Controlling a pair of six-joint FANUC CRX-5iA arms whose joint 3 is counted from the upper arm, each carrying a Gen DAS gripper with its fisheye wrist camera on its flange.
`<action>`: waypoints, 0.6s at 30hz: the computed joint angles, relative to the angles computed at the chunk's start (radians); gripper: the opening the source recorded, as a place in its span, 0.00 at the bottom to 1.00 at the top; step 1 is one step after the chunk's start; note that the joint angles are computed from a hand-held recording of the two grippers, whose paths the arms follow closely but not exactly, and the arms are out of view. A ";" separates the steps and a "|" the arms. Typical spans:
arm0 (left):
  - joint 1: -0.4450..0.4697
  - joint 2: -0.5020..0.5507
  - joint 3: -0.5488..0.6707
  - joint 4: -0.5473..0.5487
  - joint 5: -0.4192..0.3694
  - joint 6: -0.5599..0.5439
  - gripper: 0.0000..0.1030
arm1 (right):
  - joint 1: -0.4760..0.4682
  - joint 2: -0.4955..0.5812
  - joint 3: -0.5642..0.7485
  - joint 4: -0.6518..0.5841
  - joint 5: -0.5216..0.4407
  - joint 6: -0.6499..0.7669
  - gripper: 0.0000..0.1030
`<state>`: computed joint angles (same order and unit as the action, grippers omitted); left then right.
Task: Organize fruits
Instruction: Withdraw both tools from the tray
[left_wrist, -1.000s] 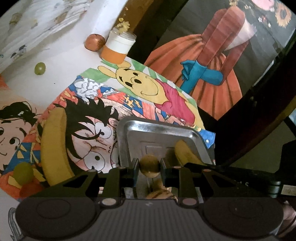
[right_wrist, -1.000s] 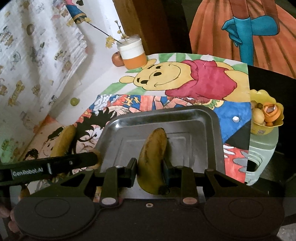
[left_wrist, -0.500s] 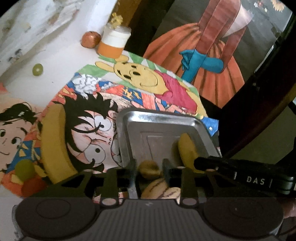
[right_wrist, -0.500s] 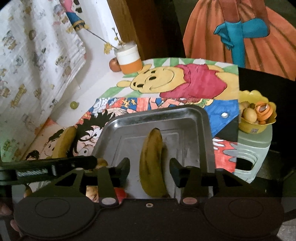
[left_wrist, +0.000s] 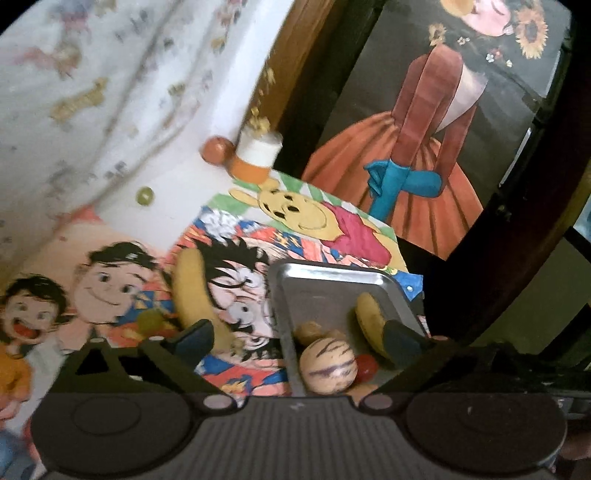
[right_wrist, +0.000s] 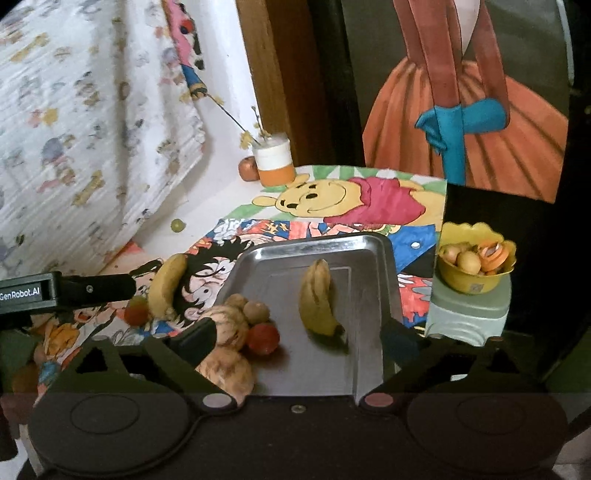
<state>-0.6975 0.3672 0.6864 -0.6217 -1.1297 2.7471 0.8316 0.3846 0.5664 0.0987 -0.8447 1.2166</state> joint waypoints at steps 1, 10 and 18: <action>-0.016 -0.003 0.003 -0.022 -0.023 0.002 1.00 | 0.010 -0.024 -0.040 0.024 0.021 -0.019 0.98; -0.129 -0.081 -0.094 -0.149 -0.092 0.075 1.00 | 0.091 -0.175 -0.273 0.150 0.078 -0.139 0.99; -0.180 -0.124 -0.165 -0.159 -0.196 0.076 1.00 | 0.164 -0.236 -0.371 0.220 -0.007 -0.341 0.99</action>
<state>-0.8774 0.2430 0.5214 -0.7811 -1.3256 2.8228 0.9960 0.1485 0.1953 0.3185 -0.8515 0.8759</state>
